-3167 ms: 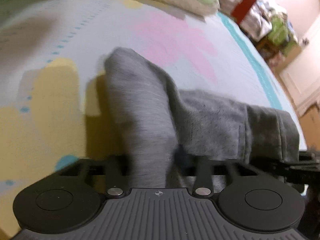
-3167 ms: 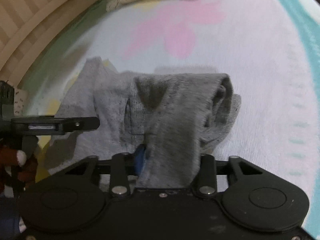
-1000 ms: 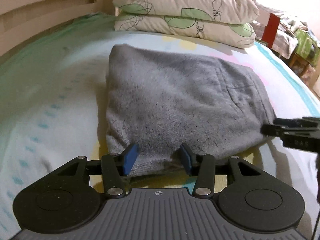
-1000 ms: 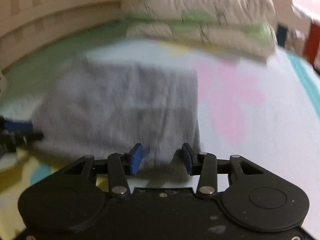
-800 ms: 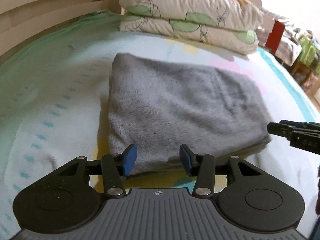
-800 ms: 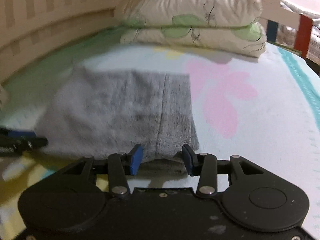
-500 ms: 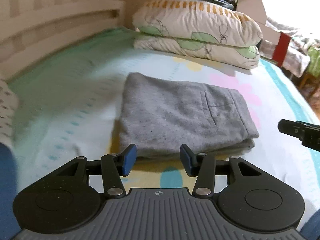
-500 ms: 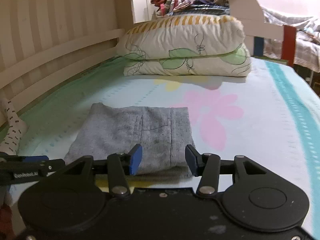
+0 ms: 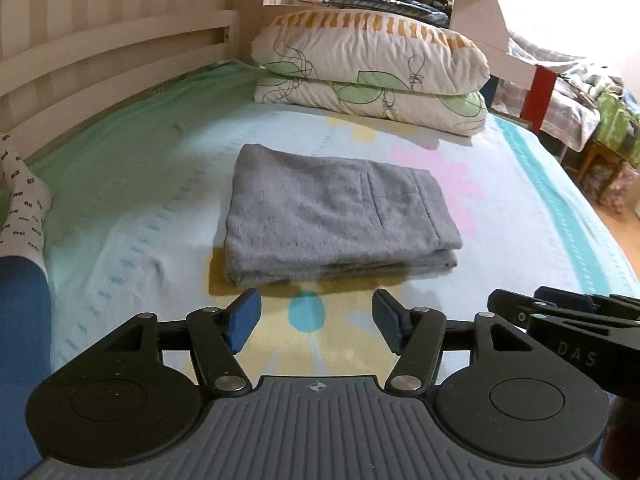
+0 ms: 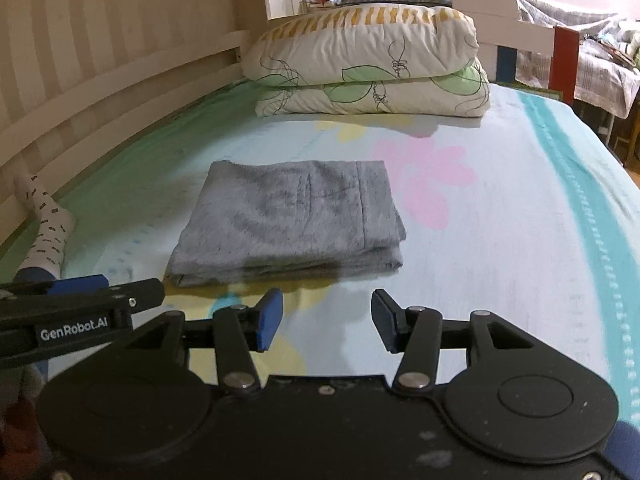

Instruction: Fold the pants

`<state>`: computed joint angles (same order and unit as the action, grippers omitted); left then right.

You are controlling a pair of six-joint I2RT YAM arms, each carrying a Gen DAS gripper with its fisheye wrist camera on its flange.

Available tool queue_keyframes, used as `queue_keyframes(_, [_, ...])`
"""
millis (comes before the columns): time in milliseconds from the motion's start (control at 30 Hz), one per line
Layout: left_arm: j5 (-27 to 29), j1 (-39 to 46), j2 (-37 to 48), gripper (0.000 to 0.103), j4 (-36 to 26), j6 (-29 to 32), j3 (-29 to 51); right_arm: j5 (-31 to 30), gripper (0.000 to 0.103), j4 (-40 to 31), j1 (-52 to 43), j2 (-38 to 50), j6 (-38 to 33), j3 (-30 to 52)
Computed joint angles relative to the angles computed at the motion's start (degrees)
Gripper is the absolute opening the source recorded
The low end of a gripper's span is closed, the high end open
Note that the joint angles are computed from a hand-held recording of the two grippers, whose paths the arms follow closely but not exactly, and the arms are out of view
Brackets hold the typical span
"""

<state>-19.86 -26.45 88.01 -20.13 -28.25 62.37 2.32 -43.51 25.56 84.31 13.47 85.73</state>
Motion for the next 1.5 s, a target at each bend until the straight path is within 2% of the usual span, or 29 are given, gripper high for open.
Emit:
queue_keyframes(167, [-3.3, -2.5, -1.0, 0.06, -1.4, -1.8, -0.6, -0.3, 0.053, -0.2, 0.3, -2.7, 0.6, -1.9])
queue_keyframes(667, [-5.6, -5.5, -3.3, 0.06, -2.9, -3.6, -1.9, 0.7, 0.053, 0.4, 2.0, -6.3, 2.7, -4.3])
queue_keyframes(1500, [-3.3, -5.3, -2.7, 0.06, -1.5, -2.2, -2.3, -1.8, 0.053, 0.8, 0.5, -5.7, 2.6, -4.1])
